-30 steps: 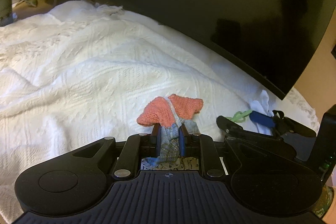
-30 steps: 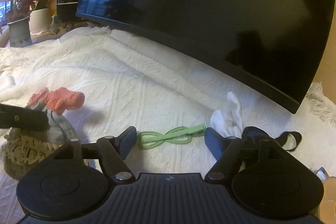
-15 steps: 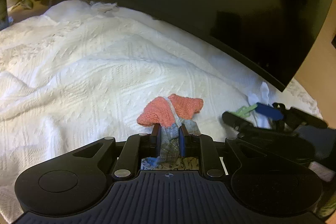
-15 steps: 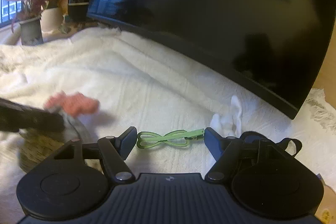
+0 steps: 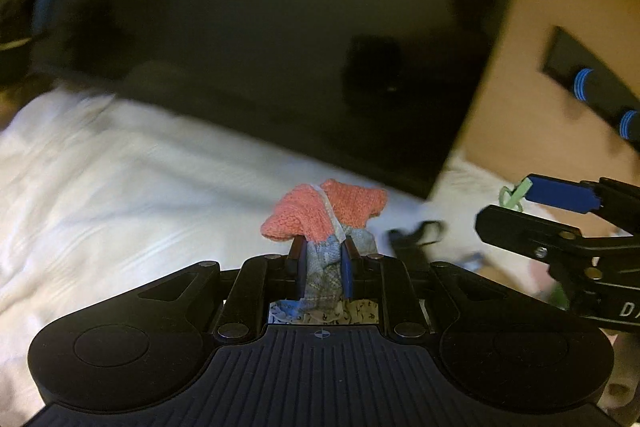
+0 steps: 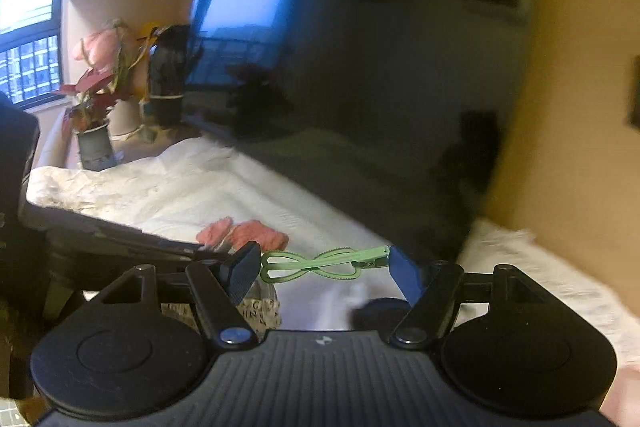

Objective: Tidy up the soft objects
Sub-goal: 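Carry the cloth and cord into the pink box and open both tools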

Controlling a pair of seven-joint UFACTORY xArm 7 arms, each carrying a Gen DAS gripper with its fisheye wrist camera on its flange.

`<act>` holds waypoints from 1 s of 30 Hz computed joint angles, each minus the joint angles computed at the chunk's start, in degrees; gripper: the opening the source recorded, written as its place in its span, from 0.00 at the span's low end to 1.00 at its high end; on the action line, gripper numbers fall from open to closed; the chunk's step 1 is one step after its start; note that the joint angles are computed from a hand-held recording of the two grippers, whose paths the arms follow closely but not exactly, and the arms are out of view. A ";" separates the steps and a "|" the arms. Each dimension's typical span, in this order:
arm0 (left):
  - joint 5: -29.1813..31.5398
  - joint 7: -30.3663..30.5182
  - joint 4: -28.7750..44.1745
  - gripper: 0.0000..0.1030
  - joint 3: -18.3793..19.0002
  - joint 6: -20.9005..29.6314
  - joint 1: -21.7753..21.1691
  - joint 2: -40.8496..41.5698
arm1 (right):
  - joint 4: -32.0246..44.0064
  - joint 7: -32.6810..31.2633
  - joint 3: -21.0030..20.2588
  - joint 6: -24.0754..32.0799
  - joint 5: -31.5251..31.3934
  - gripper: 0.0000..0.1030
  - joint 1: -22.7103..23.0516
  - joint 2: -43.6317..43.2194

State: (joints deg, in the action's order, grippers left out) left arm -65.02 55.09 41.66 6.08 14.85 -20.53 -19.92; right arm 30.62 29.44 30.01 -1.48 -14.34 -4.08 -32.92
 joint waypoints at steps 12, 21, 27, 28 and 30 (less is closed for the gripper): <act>0.63 -10.21 10.54 0.19 -6.25 14.97 -3.44 2.46 | -12.78 -13.82 -21.66 22.03 0.45 0.69 4.06 -33.99; 5.76 -15.86 18.37 0.19 -16.38 15.63 -9.99 9.99 | -20.55 -26.53 -32.68 36.29 0.77 0.69 -8.04 -55.93; 14.01 -23.24 24.74 0.20 -21.43 14.96 -13.00 18.66 | -22.94 -35.83 -42.30 43.83 1.01 0.69 -18.68 -67.12; 15.34 -24.22 25.33 0.20 -22.01 14.09 -13.27 19.81 | -23.14 -37.25 -44.31 43.39 0.81 0.69 -20.66 -67.04; 20.33 -28.06 27.89 0.20 -23.31 11.19 -14.16 23.54 | -23.63 -39.32 -46.72 43.24 1.13 0.69 -23.70 -67.30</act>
State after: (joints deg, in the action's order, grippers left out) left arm -44.68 27.03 69.54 -17.23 26.04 -34.69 3.63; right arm 6.99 -9.88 -16.71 41.76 -13.21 -27.78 -100.21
